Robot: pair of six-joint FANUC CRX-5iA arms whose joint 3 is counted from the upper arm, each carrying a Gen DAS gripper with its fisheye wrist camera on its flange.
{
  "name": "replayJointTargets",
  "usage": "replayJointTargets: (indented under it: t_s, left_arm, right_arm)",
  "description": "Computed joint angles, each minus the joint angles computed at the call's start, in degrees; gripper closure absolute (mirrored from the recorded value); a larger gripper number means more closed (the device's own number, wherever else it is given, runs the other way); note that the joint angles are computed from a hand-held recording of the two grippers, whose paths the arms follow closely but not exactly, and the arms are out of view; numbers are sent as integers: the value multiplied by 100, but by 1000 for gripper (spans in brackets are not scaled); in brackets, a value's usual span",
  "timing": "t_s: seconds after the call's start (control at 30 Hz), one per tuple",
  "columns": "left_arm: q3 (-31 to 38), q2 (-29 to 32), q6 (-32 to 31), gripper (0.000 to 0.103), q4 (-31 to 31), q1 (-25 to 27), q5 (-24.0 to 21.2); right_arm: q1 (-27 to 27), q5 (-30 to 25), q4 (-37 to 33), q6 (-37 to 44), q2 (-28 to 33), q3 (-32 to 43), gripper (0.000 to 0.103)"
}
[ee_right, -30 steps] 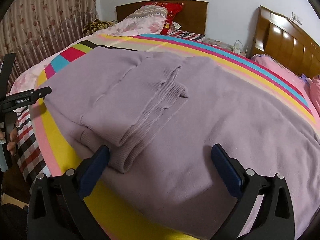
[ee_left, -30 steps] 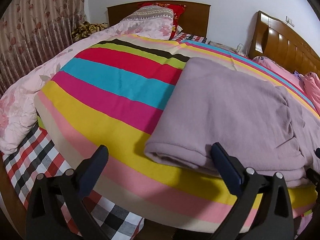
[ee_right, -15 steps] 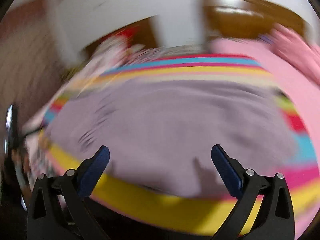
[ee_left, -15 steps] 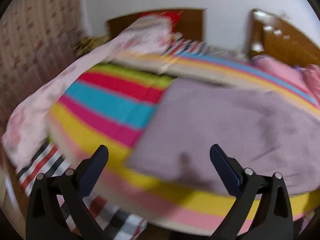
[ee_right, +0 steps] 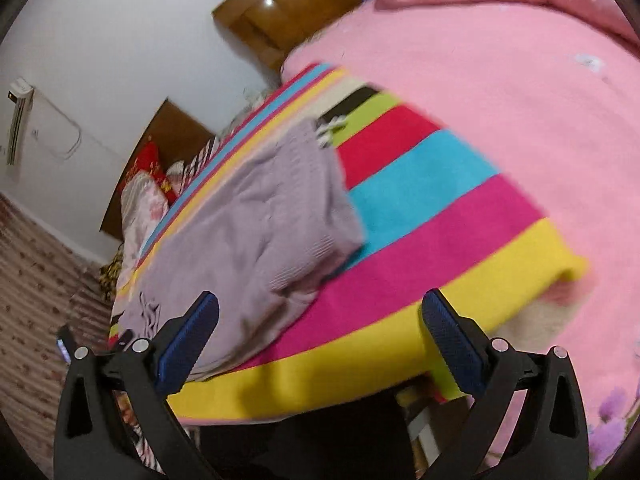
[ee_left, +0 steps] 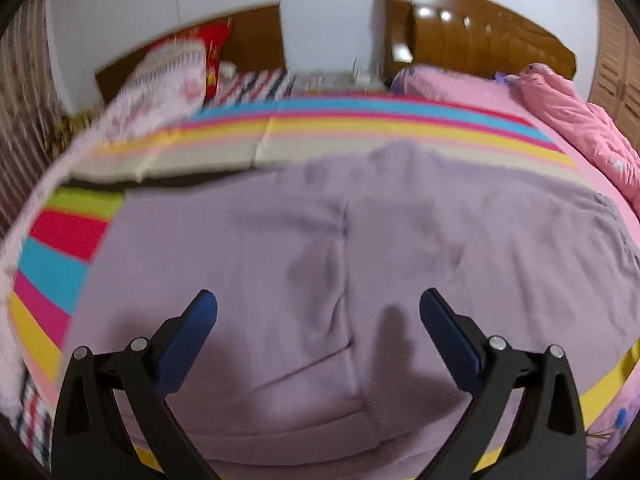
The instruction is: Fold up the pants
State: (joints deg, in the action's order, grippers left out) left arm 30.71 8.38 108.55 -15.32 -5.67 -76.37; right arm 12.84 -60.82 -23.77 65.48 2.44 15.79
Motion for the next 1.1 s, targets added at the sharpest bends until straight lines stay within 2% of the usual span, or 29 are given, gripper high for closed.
replayJointTargets:
  t_s: [0.03,0.1,0.2,0.27,0.43,0.53,0.6,0.63,0.67,0.73,0.77,0.83,0.87,0.9,0.93,1.0,1.1]
  left_arm:
    - [-41,42,-58,1,147,76,-43]
    - [-500,-156,-75,1,499,259,408]
    - [-513,-168,-114,1,494,251,388]
    - [-548,-187,-118,1,487,253,417]
    - [-650,-258,-158,1,531,283,525]
    - [-664,-266,-137,1,505,267,558]
    - [-666,-271,-136,1,500,263,554]
    - [-669,-272,-132,1,494,261,556]
    - [-676,-276,-140,1,507,269,561]
    - [-671,-270,-148,1,516,271,556]
    - [-667,-271,-146,1,516,268,551]
    - [-747,-320,-298,1,756,374,606]
    - [-892,-400,-501,2,1106,532,724]
    - [-1156,-558,-717,2,1587,745,936]
    - [-1652,-917,-819,2,2226,1061,1397]
    - [-2229,-1441,-866,2,2808,1490,1959]
    - [-2461,-1898,-597,2,2851,1954,2118]
  right_arm:
    - [4,-125,-127,-4,127,143,4]
    - [240,-191,179,-208,204,238,4]
    - [341,-599,110,-265,526,727,4]
    - [499,-985,316,-424,800,1103,4]
    - [751,-1120,735,-705,1096,1445,4]
    - [815,-686,889,-984,1057,1263,5]
    - [973,-396,1247,-1232,960,1019,22]
    - [892,-137,1127,-1262,837,807,48]
    - [714,138,707,-1251,728,604,57]
    - [335,702,-300,-1039,448,145,63]
    - [299,880,-455,-1015,363,4,64]
    - [537,1424,-120,-1061,160,-263,66]
    - [718,1752,99,-1062,64,-324,67]
    - [860,1905,344,-1106,27,-315,67]
    - [1167,2052,889,-1114,8,-234,68]
    - [1666,2192,1808,-1076,95,-31,68]
    - [2533,2127,2825,-606,522,602,68]
